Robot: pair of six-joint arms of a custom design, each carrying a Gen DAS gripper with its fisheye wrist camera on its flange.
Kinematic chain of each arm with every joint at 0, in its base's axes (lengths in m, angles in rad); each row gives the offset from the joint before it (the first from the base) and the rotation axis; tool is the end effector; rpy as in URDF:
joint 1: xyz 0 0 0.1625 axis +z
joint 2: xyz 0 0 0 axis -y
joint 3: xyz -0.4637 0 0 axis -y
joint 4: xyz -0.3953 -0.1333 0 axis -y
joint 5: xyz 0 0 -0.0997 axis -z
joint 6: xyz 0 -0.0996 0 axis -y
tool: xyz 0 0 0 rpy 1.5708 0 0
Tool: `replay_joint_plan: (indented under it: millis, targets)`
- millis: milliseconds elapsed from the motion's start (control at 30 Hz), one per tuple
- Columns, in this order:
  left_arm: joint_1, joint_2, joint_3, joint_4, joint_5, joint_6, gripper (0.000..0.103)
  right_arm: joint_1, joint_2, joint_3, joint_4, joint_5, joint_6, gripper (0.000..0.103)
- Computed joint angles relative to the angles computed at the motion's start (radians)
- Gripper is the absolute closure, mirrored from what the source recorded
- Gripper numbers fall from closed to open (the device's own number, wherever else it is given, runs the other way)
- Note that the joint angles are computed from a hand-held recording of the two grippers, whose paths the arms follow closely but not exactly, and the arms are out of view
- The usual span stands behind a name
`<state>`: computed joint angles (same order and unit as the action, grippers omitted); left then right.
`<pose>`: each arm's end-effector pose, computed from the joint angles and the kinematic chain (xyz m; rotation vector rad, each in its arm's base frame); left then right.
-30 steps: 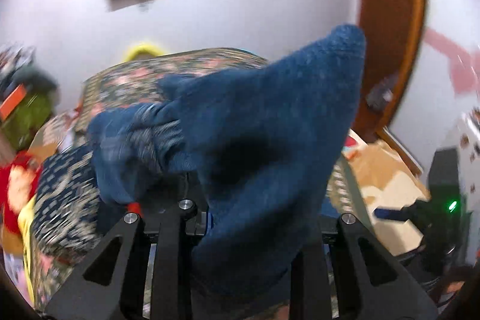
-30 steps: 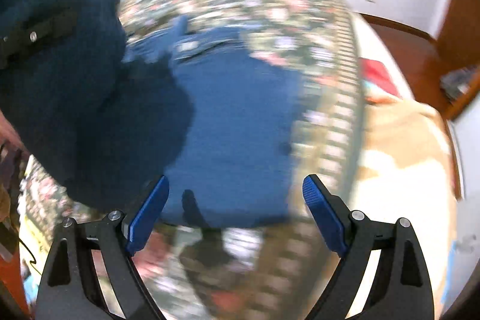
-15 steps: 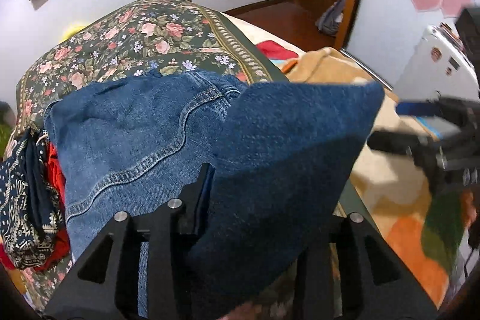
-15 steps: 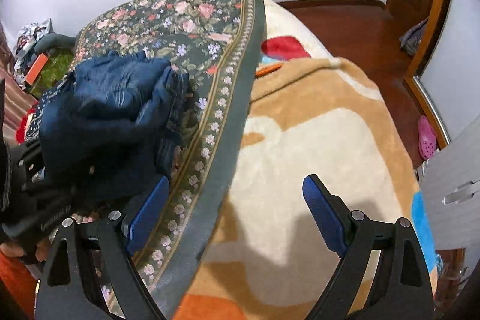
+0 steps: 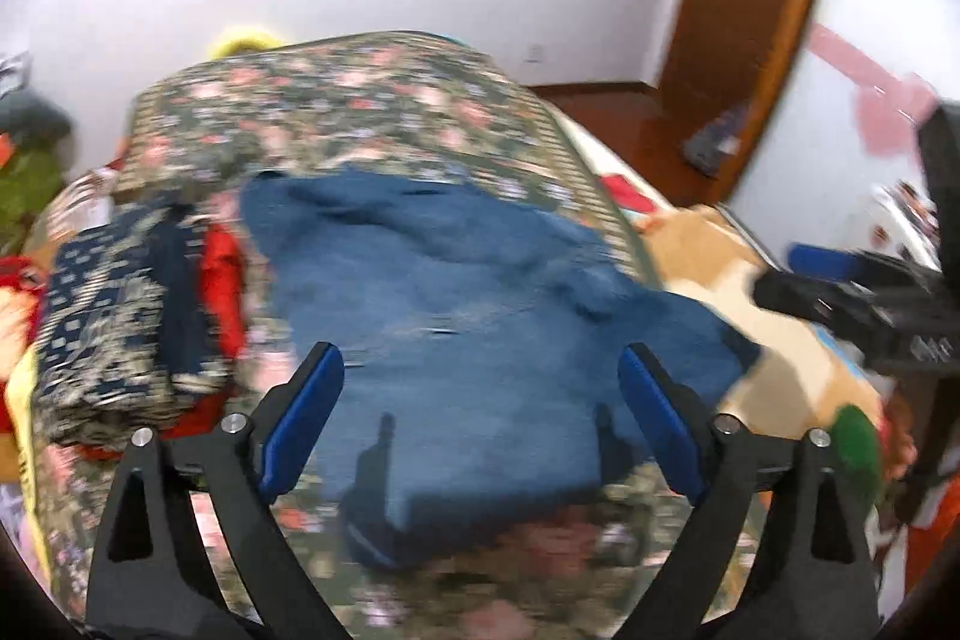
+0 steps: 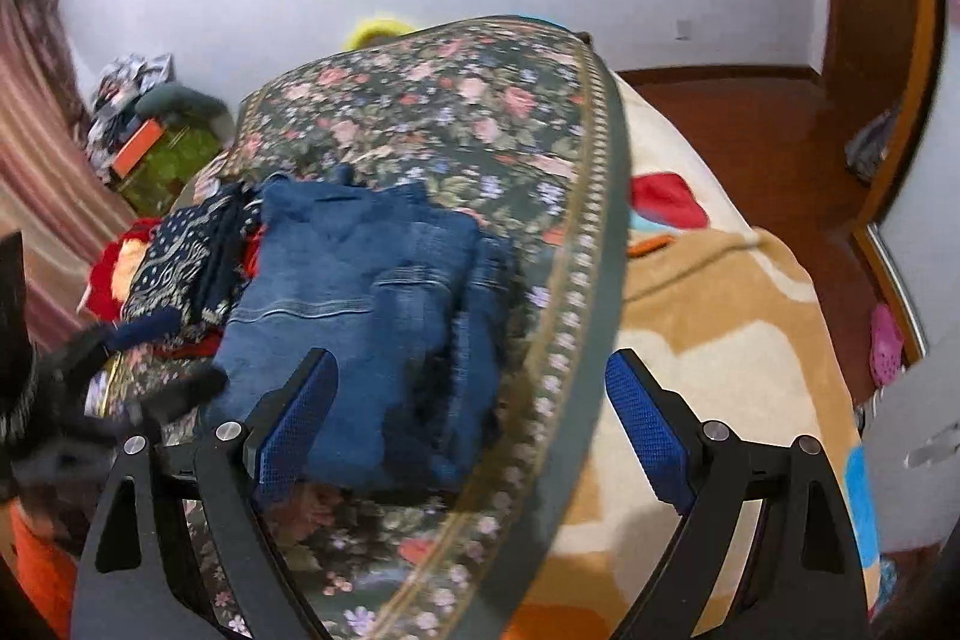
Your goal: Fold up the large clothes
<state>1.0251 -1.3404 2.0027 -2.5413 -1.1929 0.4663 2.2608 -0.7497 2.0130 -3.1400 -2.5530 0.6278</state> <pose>-0.1353 -0.5504 0.3129 1.2584 2.4391 -0.4466 0.4022 -0.4081 0.0790 -0.1195 -2.3342 1.0466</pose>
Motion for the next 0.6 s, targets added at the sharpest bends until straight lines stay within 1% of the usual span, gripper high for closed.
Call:
replay_joint_plan:
  millis: [100, 133, 167, 233, 267, 333, 433, 500, 533, 600]
  targets:
    - [0.025, 0.017, -0.018, -0.034, 0.069, -0.001, 0.010, -0.004, 0.030, -0.039, 0.029, 0.018, -0.036, 0.014]
    - [0.038, 0.026, -0.026, -0.035, 0.097, -0.001, 0.010, -0.008, 0.039, -0.051, 0.043, 0.026, -0.043, 0.014]
    - [0.048, 0.032, -0.032, -0.026, 0.110, -0.007, 0.010, -0.008, 0.044, -0.058, 0.060, 0.031, -0.041, 0.014]
    - [0.070, 0.038, -0.042, 0.007, 0.114, -0.031, 0.010, -0.014, 0.062, -0.078, 0.097, 0.038, -0.039, 0.014]
    - [0.084, 0.041, -0.050, 0.038, 0.107, -0.042, 0.010, -0.013, 0.069, -0.083, 0.101, 0.040, -0.044, 0.014]
    - [0.097, 0.055, -0.052, 0.051, 0.112, -0.040, 0.010, -0.015, 0.081, -0.089, 0.110, 0.046, -0.053, 0.014]
    - [0.107, 0.071, -0.026, 0.026, 0.150, -0.018, 0.009, -0.026, 0.086, -0.089, 0.161, 0.050, -0.030, 0.014]
    - [0.112, 0.066, -0.008, 0.003, 0.152, -0.020, 0.006, -0.032, 0.081, -0.080, 0.197, 0.047, -0.007, 0.014]
    - [0.115, 0.065, -0.001, -0.012, 0.153, -0.024, 0.004, -0.032, 0.079, -0.076, 0.201, 0.047, -0.005, 0.014]
    - [0.123, 0.061, 0.001, -0.011, 0.142, -0.030, 0.003, -0.036, 0.065, -0.047, 0.196, 0.045, 0.001, 0.014]
